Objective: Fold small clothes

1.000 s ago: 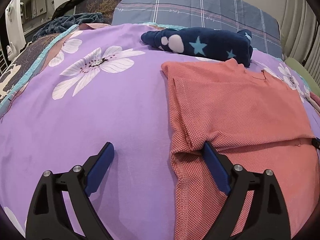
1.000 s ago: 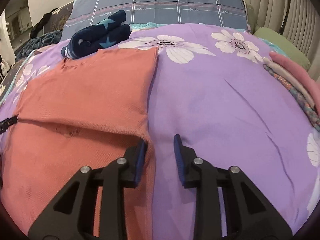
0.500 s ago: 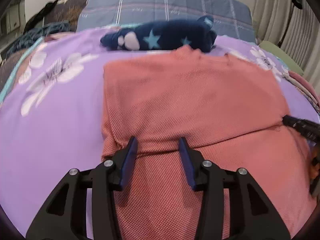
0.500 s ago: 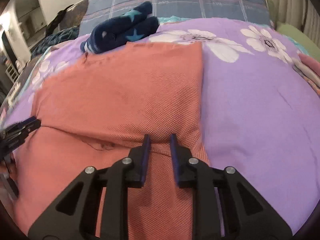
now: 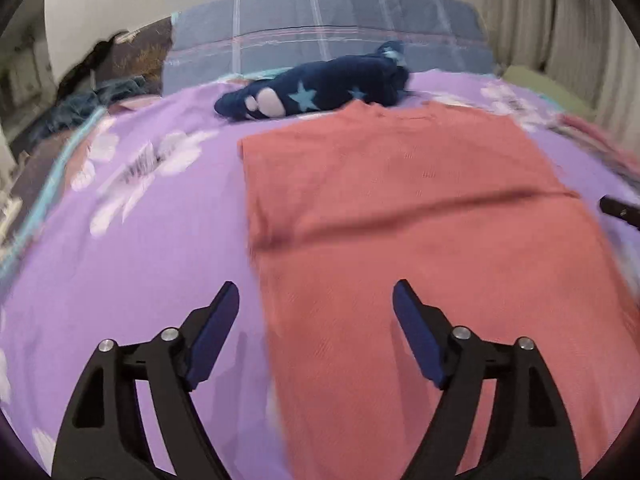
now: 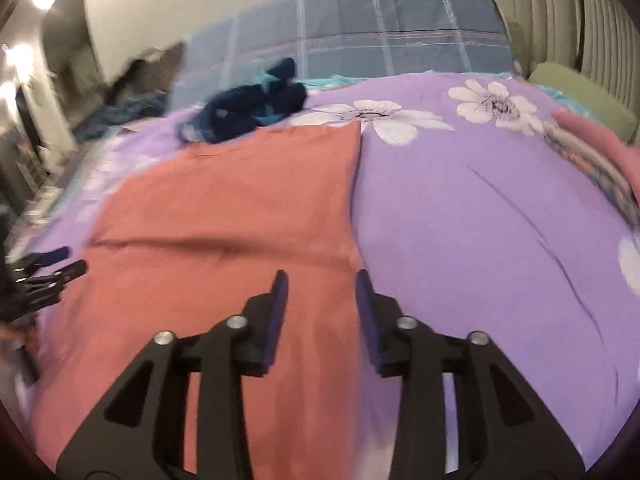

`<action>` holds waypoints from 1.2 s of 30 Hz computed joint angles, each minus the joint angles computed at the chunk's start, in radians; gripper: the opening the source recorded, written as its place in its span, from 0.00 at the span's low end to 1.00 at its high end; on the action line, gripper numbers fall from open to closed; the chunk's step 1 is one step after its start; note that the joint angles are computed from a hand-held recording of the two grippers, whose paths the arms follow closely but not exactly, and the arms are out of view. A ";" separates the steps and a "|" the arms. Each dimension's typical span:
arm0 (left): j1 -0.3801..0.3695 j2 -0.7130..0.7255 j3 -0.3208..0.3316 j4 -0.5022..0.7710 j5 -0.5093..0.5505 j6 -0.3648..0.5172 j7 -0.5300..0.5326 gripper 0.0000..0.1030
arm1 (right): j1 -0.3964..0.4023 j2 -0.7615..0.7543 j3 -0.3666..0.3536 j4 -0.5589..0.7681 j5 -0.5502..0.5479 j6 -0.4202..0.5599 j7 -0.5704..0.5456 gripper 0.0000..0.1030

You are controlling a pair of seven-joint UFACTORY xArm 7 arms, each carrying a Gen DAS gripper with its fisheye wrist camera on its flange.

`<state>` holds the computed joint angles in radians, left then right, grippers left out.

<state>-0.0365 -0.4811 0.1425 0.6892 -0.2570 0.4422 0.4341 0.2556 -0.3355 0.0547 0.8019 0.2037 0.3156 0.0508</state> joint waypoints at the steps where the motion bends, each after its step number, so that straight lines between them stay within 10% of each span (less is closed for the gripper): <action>1: -0.019 -0.060 0.050 -0.030 -0.039 0.063 0.037 0.82 | 0.059 -0.079 -0.067 -0.063 0.078 0.036 -0.079 0.37; 9: 0.034 -0.375 0.104 -0.229 -0.059 0.285 0.099 0.88 | 0.120 -0.459 -0.171 -0.353 0.295 0.196 -0.146 0.34; 21: 0.088 -0.763 0.145 -0.354 -0.072 0.635 0.133 0.85 | 0.072 -0.807 -0.171 -0.486 0.282 0.480 -0.068 0.34; 29: 0.015 -0.660 0.139 -0.360 -0.161 0.482 0.140 0.86 | 0.150 -0.724 -0.176 -0.472 0.374 0.373 -0.106 0.49; 36: 0.072 -0.694 0.175 -0.326 -0.101 0.614 0.135 0.29 | 0.105 -0.779 -0.154 -0.456 0.319 0.504 -0.056 0.43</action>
<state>0.0357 -1.1752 0.3171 0.3633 -0.3582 1.0564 0.5696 0.3610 -1.1143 -0.0993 0.3458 0.5230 0.8192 -0.0052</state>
